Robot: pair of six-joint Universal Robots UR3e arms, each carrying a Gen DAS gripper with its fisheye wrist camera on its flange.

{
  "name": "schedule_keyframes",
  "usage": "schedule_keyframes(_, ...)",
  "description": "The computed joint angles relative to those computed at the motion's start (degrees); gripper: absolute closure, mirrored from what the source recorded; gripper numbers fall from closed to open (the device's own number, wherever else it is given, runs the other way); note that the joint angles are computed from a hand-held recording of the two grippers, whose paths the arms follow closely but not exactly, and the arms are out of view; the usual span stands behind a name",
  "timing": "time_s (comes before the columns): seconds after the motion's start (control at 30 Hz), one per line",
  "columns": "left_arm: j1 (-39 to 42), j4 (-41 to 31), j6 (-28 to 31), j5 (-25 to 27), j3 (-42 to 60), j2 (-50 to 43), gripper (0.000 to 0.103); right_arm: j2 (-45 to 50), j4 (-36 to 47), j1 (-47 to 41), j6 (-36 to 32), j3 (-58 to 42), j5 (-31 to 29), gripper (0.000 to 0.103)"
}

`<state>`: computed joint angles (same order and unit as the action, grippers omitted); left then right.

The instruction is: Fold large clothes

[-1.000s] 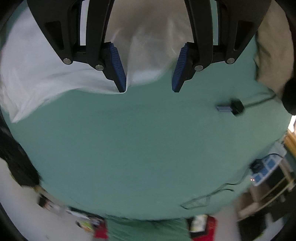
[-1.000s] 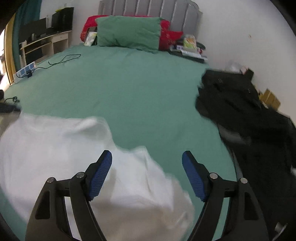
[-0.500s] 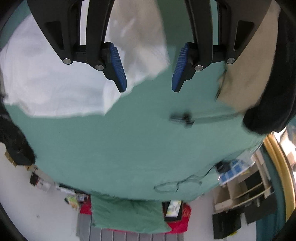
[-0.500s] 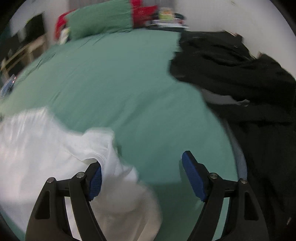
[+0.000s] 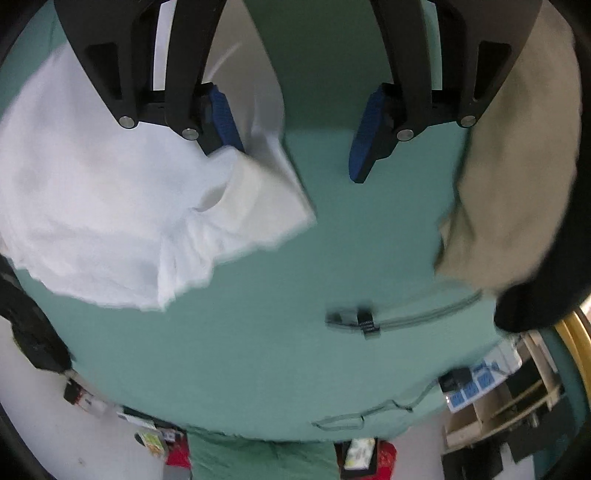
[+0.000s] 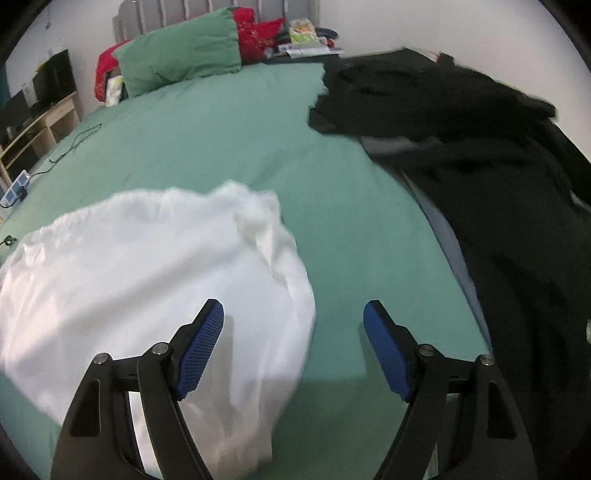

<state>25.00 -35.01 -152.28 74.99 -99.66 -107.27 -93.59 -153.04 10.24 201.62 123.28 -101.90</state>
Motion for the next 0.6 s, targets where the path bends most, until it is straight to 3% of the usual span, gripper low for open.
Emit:
schedule_keyframes(0.13,-2.6,4.4,-5.7,5.1,8.6,-8.0,0.042,-3.9,2.7,2.6,4.9,3.0,1.8,0.025)
schedule_keyframes(0.2,-2.0,4.4,-11.8,6.9,12.3,-9.9,0.042,-3.4,2.5,4.1,6.7,3.4,2.0,0.025)
schedule_keyframes(0.3,1.9,3.4,-16.9,0.8,8.6,-5.8,0.042,-2.2,0.8,6.0,9.4,3.9,1.2,0.025)
schedule_keyframes(0.4,5.5,3.3,-14.7,-4.3,-1.7,2.7,0.042,-3.7,-2.9,6.0,11.9,7.2,2.1,0.025)
schedule_keyframes(0.5,8.8,-4.3,-9.3,-8.7,-10.8,10.9,0.042,-7.0,-11.4,2.3,16.0,14.6,7.5,0.025)
schedule_keyframes(0.53,9.5,-8.7,-6.5,-9.7,-12.9,12.8,0.042,-7.1,-13.8,1.8,16.7,16.1,8.5,0.028)
schedule_keyframes(0.57,9.6,-9.0,-5.1,-9.7,-15.7,14.5,0.042,-6.9,-15.1,1.6,16.8,16.7,9.1,0.043)
schedule_keyframes(0.6,9.4,-4.4,-4.4,-9.0,-20.3,17.3,0.042,-6.3,-15.1,2.2,17.1,16.4,8.4,0.052)
